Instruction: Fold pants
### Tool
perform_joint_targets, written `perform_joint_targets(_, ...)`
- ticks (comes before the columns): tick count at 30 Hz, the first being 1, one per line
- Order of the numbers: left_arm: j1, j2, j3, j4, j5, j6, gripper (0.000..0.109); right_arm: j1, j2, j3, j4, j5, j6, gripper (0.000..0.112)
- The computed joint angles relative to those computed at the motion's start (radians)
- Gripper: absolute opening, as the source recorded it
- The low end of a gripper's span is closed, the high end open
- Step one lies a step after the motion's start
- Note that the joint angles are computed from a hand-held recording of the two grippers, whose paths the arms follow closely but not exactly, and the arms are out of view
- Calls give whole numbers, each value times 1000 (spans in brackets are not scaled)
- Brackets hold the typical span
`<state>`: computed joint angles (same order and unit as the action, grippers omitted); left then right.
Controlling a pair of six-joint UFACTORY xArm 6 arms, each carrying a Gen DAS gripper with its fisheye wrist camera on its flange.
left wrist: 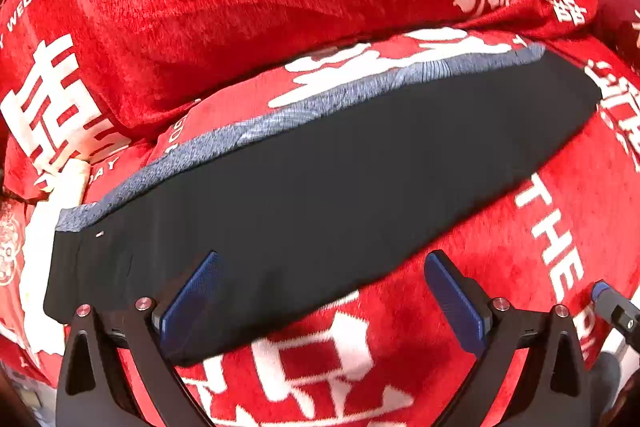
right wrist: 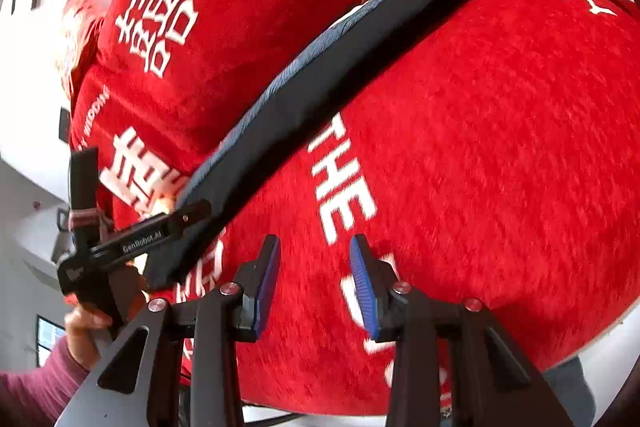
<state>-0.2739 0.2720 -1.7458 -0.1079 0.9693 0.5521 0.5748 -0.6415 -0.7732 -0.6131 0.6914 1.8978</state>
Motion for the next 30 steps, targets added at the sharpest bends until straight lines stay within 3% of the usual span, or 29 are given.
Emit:
perform_joint_targets(10,-41,106,-147,-7,44,-75,102,-159,-42,32,62,-76,-94,40)
perform_joint_targets(22,-78,153,-153,45,18,-125,102,-331,-57,125,143,-226,-123,40)
perform_joint_targets(30,-81,178,-179,53,26,-142,102,-457,-15,105,150,-244,-143,40)
